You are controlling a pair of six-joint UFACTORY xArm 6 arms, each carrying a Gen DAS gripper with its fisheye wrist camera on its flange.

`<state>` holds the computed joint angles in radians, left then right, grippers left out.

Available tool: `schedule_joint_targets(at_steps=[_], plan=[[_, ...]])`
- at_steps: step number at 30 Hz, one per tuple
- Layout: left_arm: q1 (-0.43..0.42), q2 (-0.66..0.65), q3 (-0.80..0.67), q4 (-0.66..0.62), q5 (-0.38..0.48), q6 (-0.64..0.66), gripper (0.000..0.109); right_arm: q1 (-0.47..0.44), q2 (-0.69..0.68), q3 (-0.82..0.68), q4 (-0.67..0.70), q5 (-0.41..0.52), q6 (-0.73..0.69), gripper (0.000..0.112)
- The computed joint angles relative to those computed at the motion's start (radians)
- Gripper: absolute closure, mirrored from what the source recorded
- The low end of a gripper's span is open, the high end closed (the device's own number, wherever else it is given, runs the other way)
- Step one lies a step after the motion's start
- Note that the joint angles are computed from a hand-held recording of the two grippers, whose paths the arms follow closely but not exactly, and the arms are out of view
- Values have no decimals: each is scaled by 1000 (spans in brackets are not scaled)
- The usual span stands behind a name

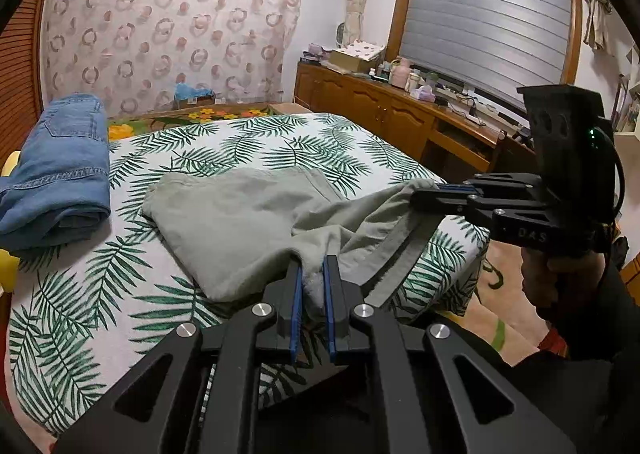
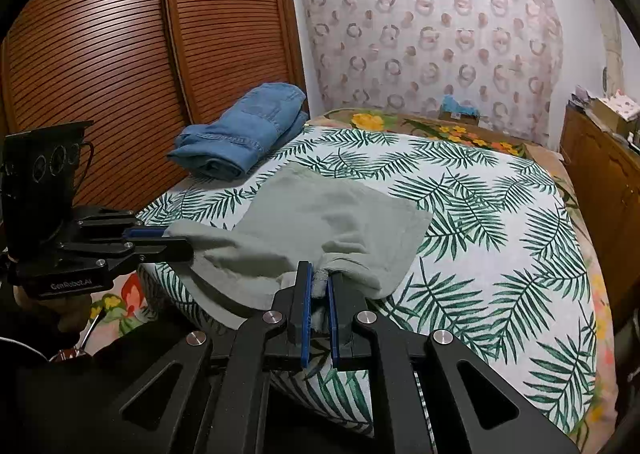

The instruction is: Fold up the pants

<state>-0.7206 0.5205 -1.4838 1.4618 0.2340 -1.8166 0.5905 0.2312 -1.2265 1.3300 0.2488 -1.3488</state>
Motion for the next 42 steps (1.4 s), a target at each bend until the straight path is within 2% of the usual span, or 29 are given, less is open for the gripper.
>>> schedule_joint_targets(at_steps=[3,10,19,24,30,32,35,37,39,42], plan=[[5,0,-11,2,24,24,98,0,19,-25,15,-9,-14,105],[43,23,-71,113,25,-90,98,-1,94,-117,53,-29,-48,105],[76,56,-126,94,68,-85,98,10,217,-268,-12,-64,22,105],[99,91,-148,3,67,1,98,5,302,-351,-151,-58,175,105],[110,131,-179,-80,66,58,98,-3,410,-466,-402,-34,432,105],[112,141,-185,-109,70,80,94,-5,443,-505,-469,-24,501,105],[110,149,-189,-120,85,89,81,-12,485,-562,-553,-1,590,105],[110,146,-185,-103,88,69,49,-17,515,-602,-623,9,661,105],[110,136,-171,-65,89,25,40,-19,542,-635,-709,7,737,102],[103,124,-150,-77,101,33,37,-19,554,-656,-798,-1,803,94]])
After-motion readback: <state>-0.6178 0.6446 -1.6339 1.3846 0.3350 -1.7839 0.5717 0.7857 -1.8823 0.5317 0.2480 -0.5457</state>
